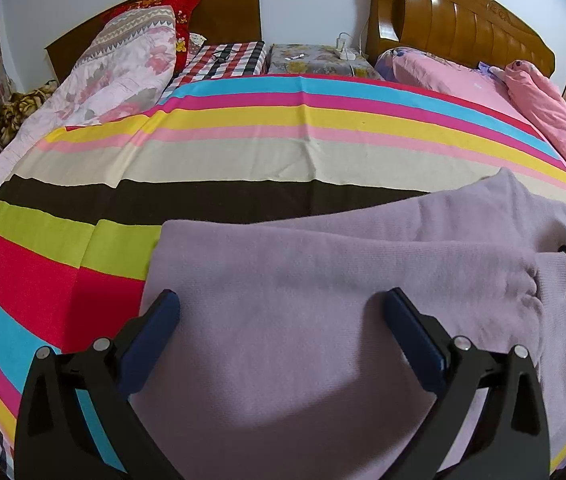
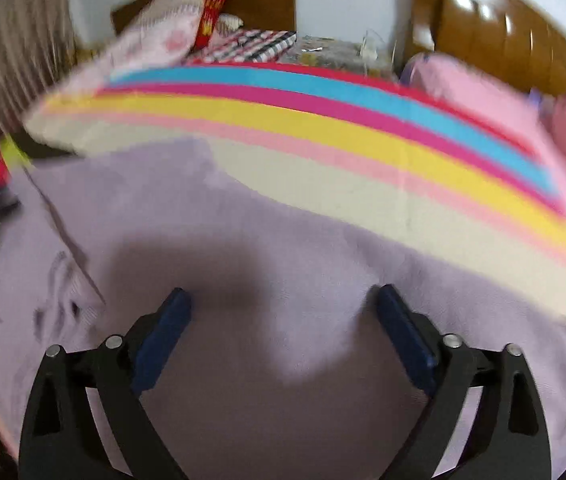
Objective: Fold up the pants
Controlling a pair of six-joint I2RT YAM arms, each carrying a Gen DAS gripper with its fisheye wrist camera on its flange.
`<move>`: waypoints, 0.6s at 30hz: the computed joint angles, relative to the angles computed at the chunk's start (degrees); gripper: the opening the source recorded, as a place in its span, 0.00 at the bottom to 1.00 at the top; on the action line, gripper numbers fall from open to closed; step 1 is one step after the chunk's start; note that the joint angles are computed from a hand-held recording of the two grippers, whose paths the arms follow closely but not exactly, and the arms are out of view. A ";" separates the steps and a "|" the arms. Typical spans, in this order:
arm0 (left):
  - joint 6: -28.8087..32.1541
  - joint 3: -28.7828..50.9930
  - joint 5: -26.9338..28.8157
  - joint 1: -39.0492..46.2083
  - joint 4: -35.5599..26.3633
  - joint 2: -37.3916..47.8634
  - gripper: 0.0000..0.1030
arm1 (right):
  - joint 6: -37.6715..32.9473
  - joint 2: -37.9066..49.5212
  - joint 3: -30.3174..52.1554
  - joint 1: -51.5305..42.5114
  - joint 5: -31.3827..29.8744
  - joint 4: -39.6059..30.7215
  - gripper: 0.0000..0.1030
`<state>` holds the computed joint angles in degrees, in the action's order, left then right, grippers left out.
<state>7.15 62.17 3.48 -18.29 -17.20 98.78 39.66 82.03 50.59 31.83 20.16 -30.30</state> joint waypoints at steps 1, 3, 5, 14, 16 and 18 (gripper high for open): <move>-0.01 -0.08 -0.46 -0.17 0.16 -0.01 0.99 | 0.02 0.06 -0.16 -0.01 0.12 0.31 0.89; -0.08 0.01 -0.76 -0.25 0.20 0.11 0.99 | -0.10 1.16 0.84 0.45 1.00 -0.53 0.89; -0.25 -0.10 -1.10 -0.38 0.39 0.08 0.99 | -0.29 1.28 0.92 0.28 0.75 -0.16 0.89; -3.12 -5.04 -10.54 -3.46 4.88 -4.94 0.98 | 9.51 -10.30 -3.61 4.41 6.32 -4.89 0.89; -5.12 -10.13 -10.84 -6.24 6.39 -12.47 0.98 | 17.05 -19.10 -5.77 12.32 11.55 -9.72 0.89; -7.61 -13.91 -7.62 -9.42 6.17 -19.61 0.98 | 30.10 -26.05 -5.58 23.99 20.33 -21.50 0.89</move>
